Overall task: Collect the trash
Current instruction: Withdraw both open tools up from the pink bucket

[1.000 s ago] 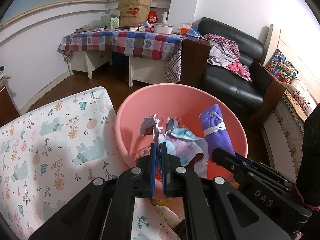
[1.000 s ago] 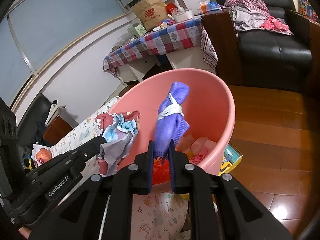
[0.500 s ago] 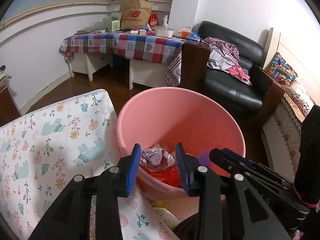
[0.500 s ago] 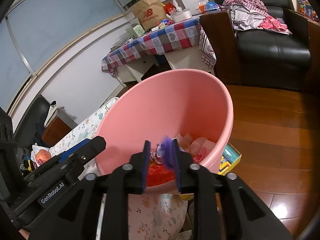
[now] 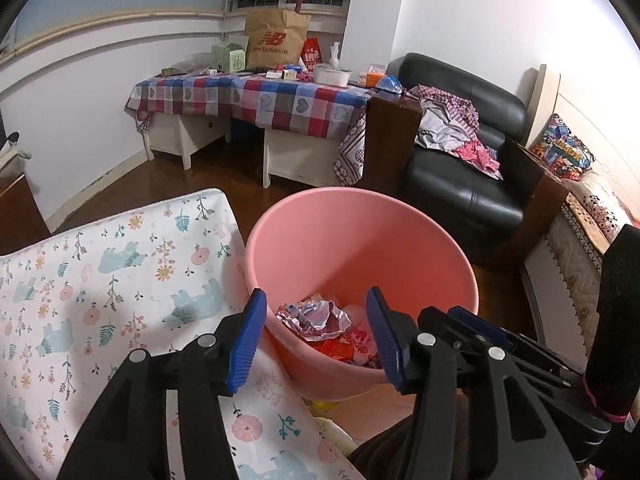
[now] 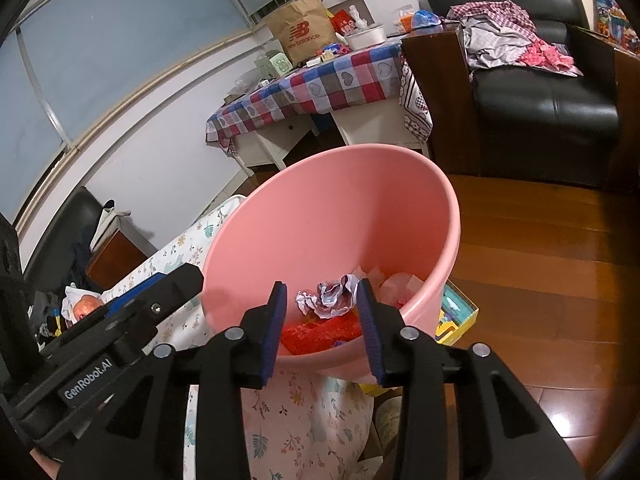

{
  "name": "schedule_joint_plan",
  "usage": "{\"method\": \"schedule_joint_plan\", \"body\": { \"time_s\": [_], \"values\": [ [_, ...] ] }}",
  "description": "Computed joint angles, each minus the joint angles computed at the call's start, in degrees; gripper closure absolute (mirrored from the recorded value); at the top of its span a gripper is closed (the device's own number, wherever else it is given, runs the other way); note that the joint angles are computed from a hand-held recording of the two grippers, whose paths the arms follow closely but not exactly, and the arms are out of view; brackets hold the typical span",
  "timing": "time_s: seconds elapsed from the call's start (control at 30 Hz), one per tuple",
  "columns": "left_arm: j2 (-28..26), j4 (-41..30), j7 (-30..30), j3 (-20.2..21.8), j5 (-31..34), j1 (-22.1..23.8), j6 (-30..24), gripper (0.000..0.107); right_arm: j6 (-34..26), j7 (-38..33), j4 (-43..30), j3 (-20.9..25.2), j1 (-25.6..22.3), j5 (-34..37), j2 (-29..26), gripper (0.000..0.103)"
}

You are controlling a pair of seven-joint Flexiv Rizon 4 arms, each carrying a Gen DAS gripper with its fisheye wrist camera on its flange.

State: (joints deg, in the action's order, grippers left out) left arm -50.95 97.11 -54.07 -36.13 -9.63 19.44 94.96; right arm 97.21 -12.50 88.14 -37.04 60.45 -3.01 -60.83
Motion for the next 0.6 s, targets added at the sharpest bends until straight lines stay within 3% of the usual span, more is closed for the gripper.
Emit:
{"method": "schedule_joint_plan", "body": {
  "time_s": [0.47,0.6],
  "values": [
    [2.55,5.91,-2.89,-5.41,5.19,6.6,3.98,0.053,-0.18,-1.33,4.54,-5.11,6.48,0.92,1.76,0.063],
    [2.9,7.37,-3.56,-6.79,7.11,8.7,4.73,0.053,0.31,-1.27,5.42,-6.91,8.23,1.41,1.68,0.057]
  ]
}}
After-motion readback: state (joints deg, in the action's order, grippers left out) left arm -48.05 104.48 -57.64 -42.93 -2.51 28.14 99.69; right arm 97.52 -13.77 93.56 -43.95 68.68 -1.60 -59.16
